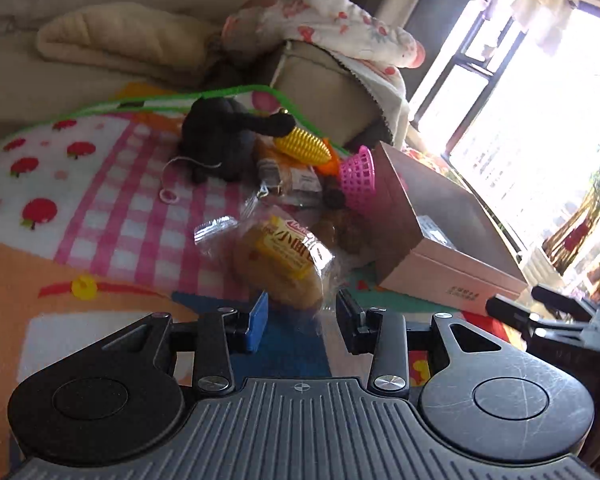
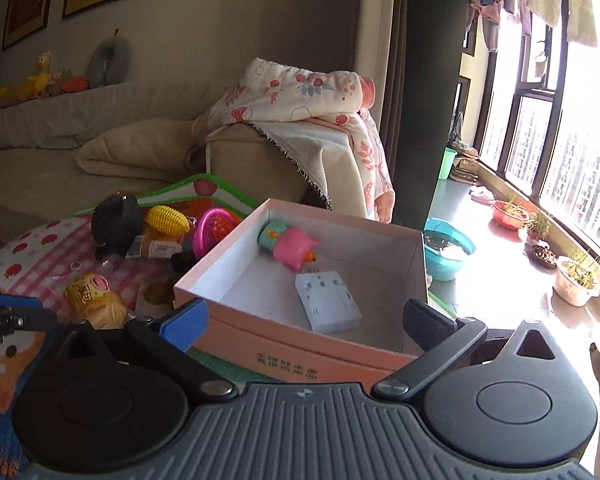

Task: Organize objects
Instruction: 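Put the white case in the pink box with right gripper while left drops pink toy, then grasp the bread bun bag with left gripper while right gripper grasps black plush toy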

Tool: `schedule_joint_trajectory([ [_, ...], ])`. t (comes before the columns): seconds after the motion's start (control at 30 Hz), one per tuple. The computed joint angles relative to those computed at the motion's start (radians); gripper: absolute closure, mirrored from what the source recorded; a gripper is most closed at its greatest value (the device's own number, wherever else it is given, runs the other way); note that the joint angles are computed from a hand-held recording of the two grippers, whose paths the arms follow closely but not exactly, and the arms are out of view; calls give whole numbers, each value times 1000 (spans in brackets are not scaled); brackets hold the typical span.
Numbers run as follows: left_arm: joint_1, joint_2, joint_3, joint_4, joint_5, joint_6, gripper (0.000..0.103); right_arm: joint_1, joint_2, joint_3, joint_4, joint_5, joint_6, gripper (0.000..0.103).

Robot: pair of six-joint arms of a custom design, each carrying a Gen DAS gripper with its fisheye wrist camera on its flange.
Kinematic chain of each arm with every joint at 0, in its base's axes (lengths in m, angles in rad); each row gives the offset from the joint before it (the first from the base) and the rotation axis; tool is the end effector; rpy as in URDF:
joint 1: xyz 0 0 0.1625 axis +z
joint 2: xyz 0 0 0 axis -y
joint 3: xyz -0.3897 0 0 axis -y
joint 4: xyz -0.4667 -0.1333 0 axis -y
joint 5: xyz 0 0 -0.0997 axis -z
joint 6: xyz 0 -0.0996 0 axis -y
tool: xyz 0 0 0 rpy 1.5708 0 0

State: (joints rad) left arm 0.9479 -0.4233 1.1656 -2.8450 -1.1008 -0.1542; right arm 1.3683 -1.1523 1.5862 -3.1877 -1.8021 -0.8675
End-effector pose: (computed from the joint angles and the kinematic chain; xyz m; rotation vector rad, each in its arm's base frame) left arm -0.3394 -0.7784 -0.0189 0.4651 2.7224 -0.9448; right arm -0.0344 -0.7170 0.3780 0.5358 -2.0586 1.0999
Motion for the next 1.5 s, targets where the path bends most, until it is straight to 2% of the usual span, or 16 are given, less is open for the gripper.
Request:
schedule_joint_trajectory([
  [0.07, 1, 36, -61, 55, 33, -74, 62, -13, 1, 21, 9, -19, 21, 0],
  [0.13, -3, 73, -116, 66, 77, -95, 62, -25, 3, 42, 1, -24, 45, 0],
  [0.33, -10, 239, -382, 126, 215, -54, 58, -36, 1, 85, -73, 9, 15, 0],
  [0.37, -9, 282, -452, 145, 237, -44, 55, -37, 0, 89, -76, 13, 9, 0],
  [0.47, -14, 387, -612, 189, 297, 47, 53, -37, -1, 96, -81, 12, -9, 0],
  [0.53, -25, 425, -649, 168, 331, 145, 49, -35, 2, 92, -77, 10, -13, 0],
  [0.6, -35, 436, -630, 108, 352, 276, 40, -35, 3, 88, -69, 7, -5, 0],
  [0.67, -38, 430, -590, 39, 353, 381, 39, -37, 1, 84, -55, 7, 8, 0],
  [0.73, -34, 412, -553, 32, 353, 393, 39, -38, 0, 80, -40, 7, 18, 0],
  [0.8, -27, 385, -496, -34, 321, 426, 40, -36, 3, 76, -33, -1, 19, 0],
  [0.9, -18, 303, -374, -59, 264, 389, 44, -31, 11, 66, -22, -23, 16, 0],
  [1.0, -5, 176, -191, -105, 181, 322, 45, -23, 25, 47, 0, -59, 15, 0],
  [1.07, -3, 112, -88, -161, 183, 324, 45, -12, 39, 33, 8, -87, 8, 0],
  [1.2, 7, 10, 51, -223, 193, 277, 46, 31, 63, -6, 69, -52, -25, 0],
  [1.33, 22, -53, 130, -266, 182, 244, 46, 102, 160, -139, 171, -8, -35, 0],
  [1.5, 43, -103, 190, -303, 153, 254, 46, 188, 405, -449, 279, -57, -13, 0],
])
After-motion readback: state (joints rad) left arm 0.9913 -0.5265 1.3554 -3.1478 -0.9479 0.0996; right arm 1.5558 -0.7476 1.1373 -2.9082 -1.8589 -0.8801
